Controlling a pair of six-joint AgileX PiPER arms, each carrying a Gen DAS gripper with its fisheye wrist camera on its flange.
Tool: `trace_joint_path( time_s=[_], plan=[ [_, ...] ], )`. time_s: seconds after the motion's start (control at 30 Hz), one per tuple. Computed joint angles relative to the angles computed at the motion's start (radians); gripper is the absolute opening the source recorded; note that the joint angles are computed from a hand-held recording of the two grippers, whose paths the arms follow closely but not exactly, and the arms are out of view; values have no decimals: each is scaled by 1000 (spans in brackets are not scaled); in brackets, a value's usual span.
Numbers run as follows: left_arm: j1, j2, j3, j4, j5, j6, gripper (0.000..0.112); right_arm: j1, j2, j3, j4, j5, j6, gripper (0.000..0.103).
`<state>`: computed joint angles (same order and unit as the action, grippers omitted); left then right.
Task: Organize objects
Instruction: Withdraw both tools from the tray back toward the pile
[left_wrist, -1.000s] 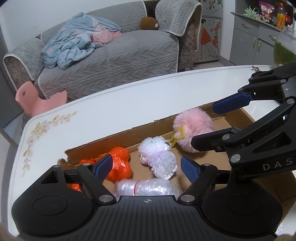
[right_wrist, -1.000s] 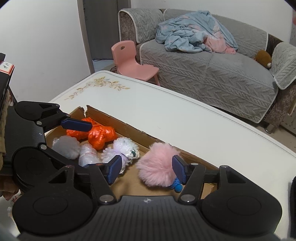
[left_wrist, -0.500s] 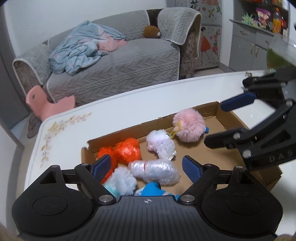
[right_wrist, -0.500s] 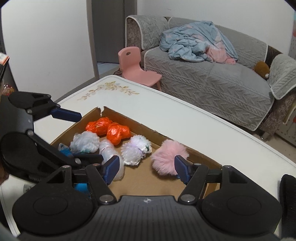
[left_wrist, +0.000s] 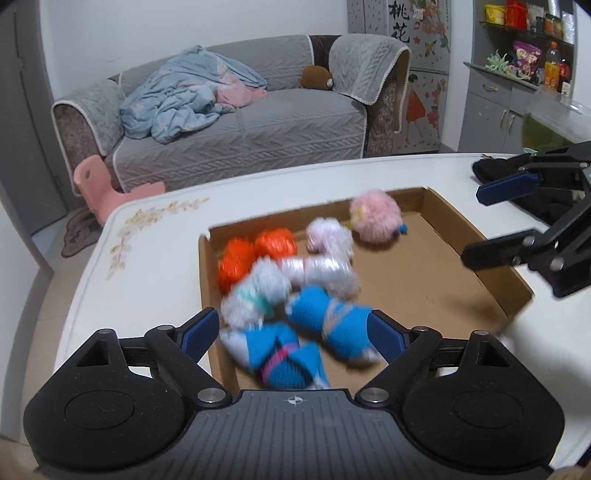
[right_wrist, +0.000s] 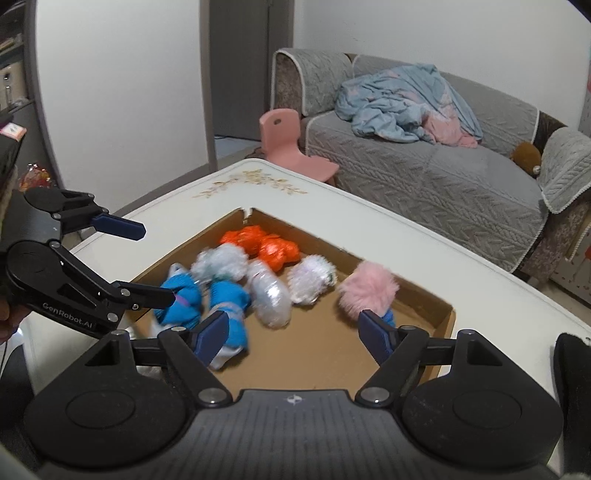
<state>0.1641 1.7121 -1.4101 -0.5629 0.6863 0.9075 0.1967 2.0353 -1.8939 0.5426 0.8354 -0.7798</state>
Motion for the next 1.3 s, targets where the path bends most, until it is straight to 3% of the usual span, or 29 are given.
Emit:
trace_joint_path(
  time_s=[0.3,0.43,0.57,0.7,0.87,1.07,1.3],
  plan=[
    [150,-266,511,-424,-170,423,95,-50,-308,577,310,-217,-322,79],
    [152,-358,708,-667,-256,663,95,-25,-433,836,460,-352,-487,79],
    [128,-386,811,-855,-275,863,95,29,-497,1011,636,-444,-646,83],
    [94,-355,812,-902,-288,897,96,75,-503,1081,737,-518,-670,83],
    [68,-303,796,-959,-314,942,96,98,-484,1087,737,-545,-639,84],
    [74,-259,754,-868,-285,837,96,119,-459,1112,873,-595,-753,83],
    [82,-326,776,-727,-214,718,97,92,-476,1145,973,-609,-863,86]
  ],
)
